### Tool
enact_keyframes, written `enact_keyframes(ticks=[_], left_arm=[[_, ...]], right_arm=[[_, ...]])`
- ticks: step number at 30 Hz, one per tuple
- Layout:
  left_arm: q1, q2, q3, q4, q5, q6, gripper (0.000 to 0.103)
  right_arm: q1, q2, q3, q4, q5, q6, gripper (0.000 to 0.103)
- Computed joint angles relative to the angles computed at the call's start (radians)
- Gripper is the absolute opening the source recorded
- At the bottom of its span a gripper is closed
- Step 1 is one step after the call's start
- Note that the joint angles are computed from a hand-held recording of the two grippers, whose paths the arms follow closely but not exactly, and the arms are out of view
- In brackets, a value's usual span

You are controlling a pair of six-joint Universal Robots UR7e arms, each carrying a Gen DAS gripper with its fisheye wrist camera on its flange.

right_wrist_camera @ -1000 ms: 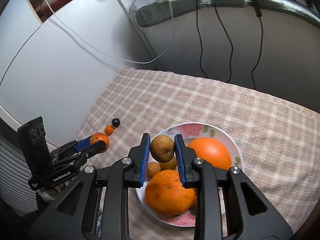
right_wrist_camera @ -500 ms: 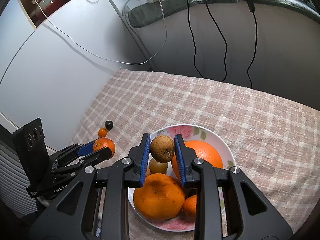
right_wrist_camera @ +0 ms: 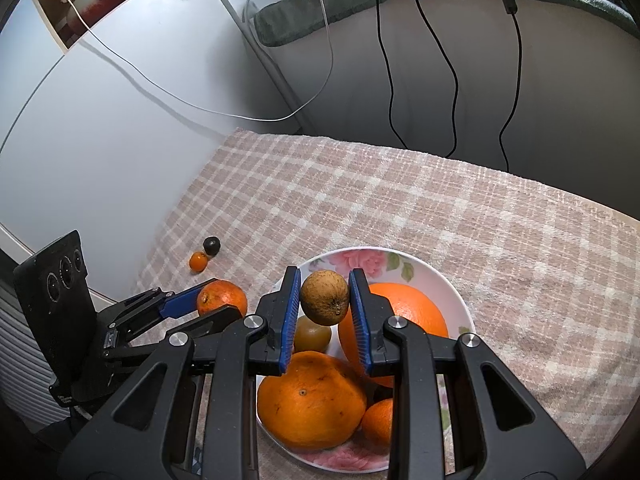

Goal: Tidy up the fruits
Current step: 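Lift and carry the mandarin with the left gripper while the right gripper carries the kiwi toward the plate, then open both grippers to release the mandarin and kiwi into the plate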

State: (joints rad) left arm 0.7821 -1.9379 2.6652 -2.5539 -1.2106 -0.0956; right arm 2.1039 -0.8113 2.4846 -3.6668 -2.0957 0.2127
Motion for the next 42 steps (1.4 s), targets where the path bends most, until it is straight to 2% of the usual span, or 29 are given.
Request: enact_keyframes(ticks=[22, 23, 25, 30, 32, 33, 34, 42], left_arm=[[-0.055, 0.009, 0.019, 0.000, -0.013, -0.009, 0.038], [-0.056, 0.010, 0.019, -0.001, -0.014, -0.009, 0.038], [-0.057, 0.013, 0.019, -0.002, -0.015, -0.008, 0.038], [-0.066, 0.004, 0.024, -0.015, -0.024, 0.003, 0.057], [-0.079, -0.005, 0.028, -0.014, -0.015, -0.001, 0.065], [-0.086, -0.008, 0.029, -0.013, -0.009, -0.002, 0.069], [-0.092, -0.010, 0.030, -0.009, -0.003, -0.006, 0.071], [-0.128, -0.028, 0.039, 0.010, 0.038, -0.021, 0.075]], right_arm=[[-0.001, 0.006, 0.008, -0.010, -0.002, -0.005, 0.027], [-0.001, 0.005, 0.009, -0.011, -0.002, -0.006, 0.029], [0.000, 0.007, 0.010, -0.016, -0.006, -0.005, 0.039], [0.011, 0.000, 0.015, -0.021, -0.014, -0.002, 0.043], [0.016, -0.001, 0.013, -0.020, -0.021, 0.002, 0.058], [0.022, 0.001, 0.012, -0.027, -0.029, 0.003, 0.069], [0.026, 0.004, 0.013, -0.041, -0.035, 0.001, 0.072], [0.044, 0.001, 0.009, -0.050, -0.053, -0.008, 0.072]])
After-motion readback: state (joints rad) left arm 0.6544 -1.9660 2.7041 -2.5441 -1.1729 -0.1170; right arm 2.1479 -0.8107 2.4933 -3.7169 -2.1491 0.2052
